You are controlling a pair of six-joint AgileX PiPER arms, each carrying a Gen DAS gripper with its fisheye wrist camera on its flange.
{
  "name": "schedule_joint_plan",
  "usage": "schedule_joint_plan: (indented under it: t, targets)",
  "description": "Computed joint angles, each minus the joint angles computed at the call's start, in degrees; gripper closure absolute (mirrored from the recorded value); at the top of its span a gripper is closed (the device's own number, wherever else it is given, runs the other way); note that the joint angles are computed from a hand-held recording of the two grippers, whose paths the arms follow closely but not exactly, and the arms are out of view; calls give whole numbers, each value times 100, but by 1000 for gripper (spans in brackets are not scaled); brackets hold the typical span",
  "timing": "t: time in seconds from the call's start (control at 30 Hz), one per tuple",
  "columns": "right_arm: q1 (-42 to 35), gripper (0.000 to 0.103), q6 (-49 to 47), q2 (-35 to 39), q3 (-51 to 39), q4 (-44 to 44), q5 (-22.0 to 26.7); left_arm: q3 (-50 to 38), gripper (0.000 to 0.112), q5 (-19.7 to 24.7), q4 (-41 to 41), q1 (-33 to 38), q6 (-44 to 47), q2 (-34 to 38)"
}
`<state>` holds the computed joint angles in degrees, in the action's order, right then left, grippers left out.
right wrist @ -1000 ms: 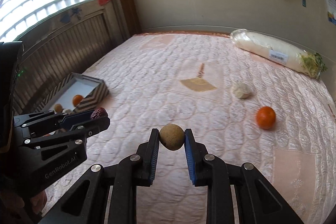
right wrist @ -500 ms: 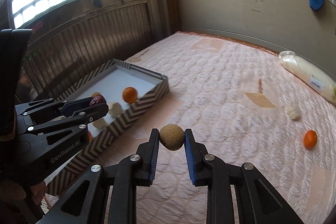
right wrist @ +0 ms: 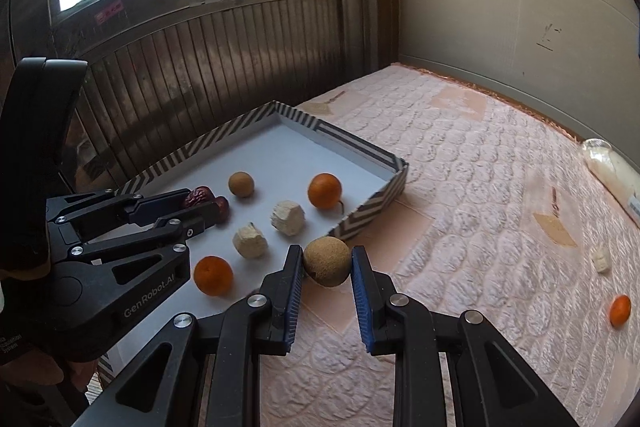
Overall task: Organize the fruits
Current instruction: 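Carry the red date and brown pear over the striped tray, then open both tools to drop the date and pear into the tray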
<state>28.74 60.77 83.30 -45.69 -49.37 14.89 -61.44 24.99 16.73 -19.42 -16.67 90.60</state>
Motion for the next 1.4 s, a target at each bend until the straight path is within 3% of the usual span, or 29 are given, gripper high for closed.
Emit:
schedule_joint_plan:
  t: [0.33,0.83,1.03,1.4]
  targets:
    - [229,80,-676,611,-586,506,30,57,90,-29,-428,371,465,58]
    - [150,80,-2290,1422,-1373,1932,4,-39,90,84,-1301,763,1361,207]
    - [174,80,-2587,1758,-1815,2156,75,-117,90,148,-1281,810,1329,266]
    - [98,80,-3969,2310,-2445,3355,75,-152,90,240,-1095,906,1107,288]
